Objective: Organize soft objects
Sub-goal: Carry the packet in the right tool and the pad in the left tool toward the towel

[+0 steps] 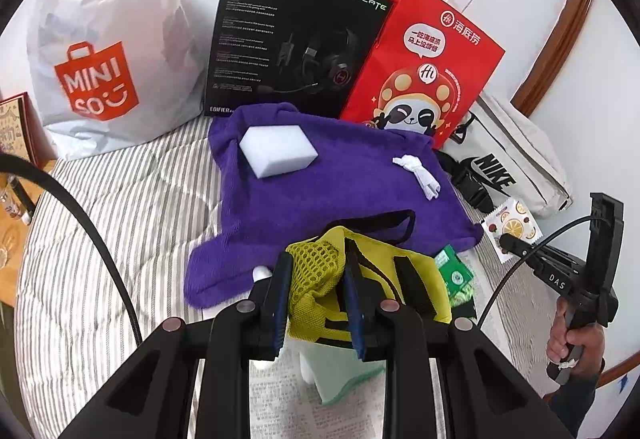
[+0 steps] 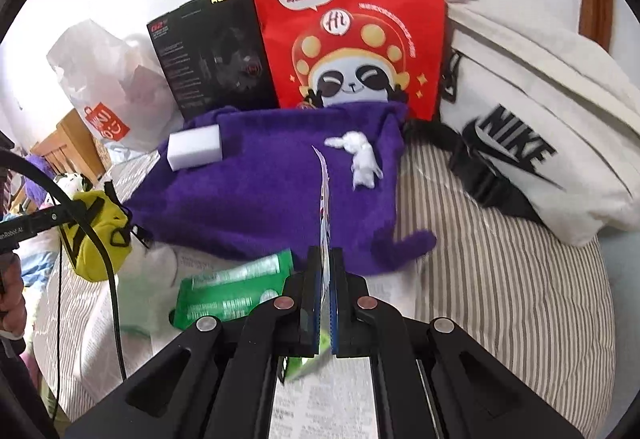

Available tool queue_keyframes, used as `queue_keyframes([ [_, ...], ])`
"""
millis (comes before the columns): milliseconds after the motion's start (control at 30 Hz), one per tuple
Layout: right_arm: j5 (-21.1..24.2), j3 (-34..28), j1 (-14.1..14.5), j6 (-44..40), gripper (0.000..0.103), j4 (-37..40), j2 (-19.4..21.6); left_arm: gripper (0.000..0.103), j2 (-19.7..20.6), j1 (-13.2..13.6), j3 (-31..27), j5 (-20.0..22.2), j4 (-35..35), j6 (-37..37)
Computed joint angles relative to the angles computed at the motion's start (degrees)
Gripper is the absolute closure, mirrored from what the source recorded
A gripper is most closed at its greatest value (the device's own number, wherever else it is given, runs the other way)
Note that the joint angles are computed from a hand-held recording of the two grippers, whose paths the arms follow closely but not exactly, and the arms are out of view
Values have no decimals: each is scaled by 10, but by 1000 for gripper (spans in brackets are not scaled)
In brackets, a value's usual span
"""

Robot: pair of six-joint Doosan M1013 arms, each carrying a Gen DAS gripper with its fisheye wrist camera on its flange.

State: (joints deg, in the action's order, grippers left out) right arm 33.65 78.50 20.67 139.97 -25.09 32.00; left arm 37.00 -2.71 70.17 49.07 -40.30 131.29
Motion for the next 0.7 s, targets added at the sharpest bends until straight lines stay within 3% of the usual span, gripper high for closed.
queue_keyframes([
  [367, 12, -74, -16, -89, 100, 58, 44, 79, 40, -5, -65, 6, 24, -42],
  [700, 33, -117, -27, -116, 100, 75, 77, 79, 86, -13, -126, 31, 29, -74],
])
